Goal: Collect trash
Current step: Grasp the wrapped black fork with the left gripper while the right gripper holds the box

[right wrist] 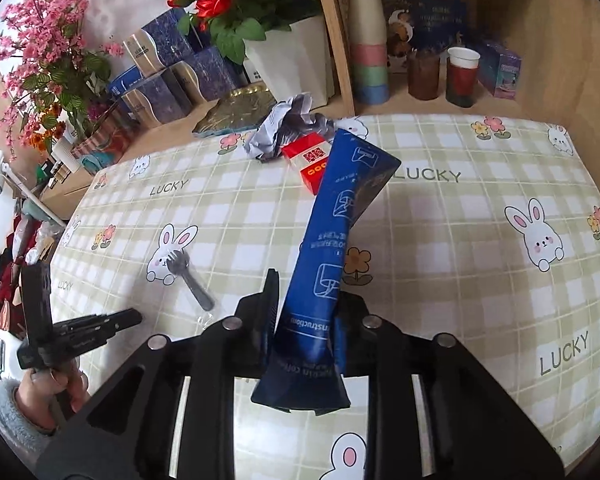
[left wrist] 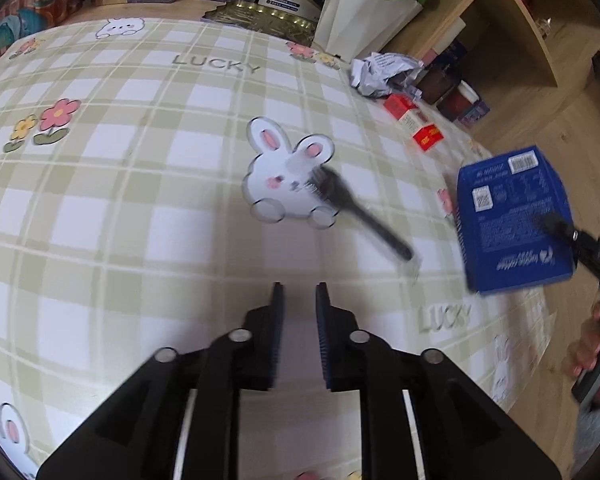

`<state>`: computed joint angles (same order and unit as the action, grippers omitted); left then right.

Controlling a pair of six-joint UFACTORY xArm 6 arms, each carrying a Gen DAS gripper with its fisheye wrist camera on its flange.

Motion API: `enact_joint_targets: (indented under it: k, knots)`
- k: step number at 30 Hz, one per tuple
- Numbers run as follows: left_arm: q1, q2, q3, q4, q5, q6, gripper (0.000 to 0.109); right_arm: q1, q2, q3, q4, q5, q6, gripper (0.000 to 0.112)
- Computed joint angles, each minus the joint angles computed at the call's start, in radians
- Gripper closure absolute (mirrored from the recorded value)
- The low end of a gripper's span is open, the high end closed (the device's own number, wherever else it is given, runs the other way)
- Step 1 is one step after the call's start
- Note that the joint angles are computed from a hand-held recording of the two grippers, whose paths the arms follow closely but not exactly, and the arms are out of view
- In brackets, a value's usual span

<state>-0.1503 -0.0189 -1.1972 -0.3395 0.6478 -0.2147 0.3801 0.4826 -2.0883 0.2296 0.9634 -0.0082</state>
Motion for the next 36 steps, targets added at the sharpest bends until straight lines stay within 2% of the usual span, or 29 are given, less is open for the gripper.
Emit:
enact_joint_targets:
  k: [3, 5, 6, 7, 9, 14, 18, 19, 22, 23, 24, 25, 28, 29, 32, 36]
  knots:
    - [-0.034, 0.079, -0.085, 0.04, -0.006, -0.087, 0.091, 0.005, -0.023, 0.041, 0.01, -0.026, -0.039, 0.087]
    - [-0.053, 0.131, -0.142, 0.082, -0.014, -0.166, 0.087, 0.004, -0.033, 0.056, 0.015, -0.034, -0.049, 0.087]
    - [-0.061, 0.15, -0.166, 0.113, -0.017, -0.204, 0.079, 0.004, -0.04, 0.068, 0.015, -0.042, -0.052, 0.087]
    - [-0.071, 0.174, -0.201, 0.163, -0.011, -0.246, 0.067, 0.004, -0.047, 0.082, 0.019, -0.052, -0.058, 0.087]
    - [-0.096, 0.233, -0.286, 0.256, 0.021, -0.294, 0.058, 0.005, -0.062, 0.108, 0.027, -0.068, -0.071, 0.087]
    - [-0.152, 0.364, -0.479, 0.52, 0.147, -0.374, 0.058, 0.003, -0.103, 0.182, 0.059, -0.113, -0.089, 0.087]
    - [-0.184, 0.455, -0.632, 0.628, 0.296, -0.366, 0.057, 0.001, -0.139, 0.245, 0.095, -0.153, -0.101, 0.087]
    - [-0.185, 0.46, -0.638, 0.633, 0.299, -0.361, 0.057, 0.001, -0.145, 0.257, 0.105, -0.161, -0.102, 0.087]
    - [-0.18, 0.471, -0.65, 0.632, 0.293, -0.35, 0.058, 0.004, -0.162, 0.287, 0.117, -0.18, -0.096, 0.087]
    - [-0.177, 0.459, -0.629, 0.618, 0.267, -0.32, 0.065, 0.004, -0.165, 0.292, 0.118, -0.182, -0.092, 0.087]
    - [-0.177, 0.451, -0.618, 0.62, 0.257, -0.299, 0.094, 0.003, -0.171, 0.299, 0.12, -0.182, -0.086, 0.087]
    - [-0.174, 0.438, -0.597, 0.601, 0.242, -0.261, 0.098, 0.004, -0.178, 0.309, 0.121, -0.184, -0.081, 0.087]
    - [-0.147, 0.364, -0.479, 0.463, 0.152, -0.19, 0.099, 0.003, -0.21, 0.359, 0.149, -0.205, -0.084, 0.087]
    - [-0.13, 0.309, -0.391, 0.371, 0.09, -0.158, 0.099, 0.0, -0.222, 0.378, 0.18, -0.21, -0.092, 0.087]
    - [-0.105, 0.169, -0.191, 0.174, -0.028, -0.082, 0.099, -0.001, -0.262, 0.441, 0.247, -0.242, -0.104, 0.087]
    - [-0.095, 0.004, -0.007, 0.063, -0.088, -0.025, 0.099, 0.011, -0.324, 0.525, 0.292, -0.29, -0.111, 0.087]
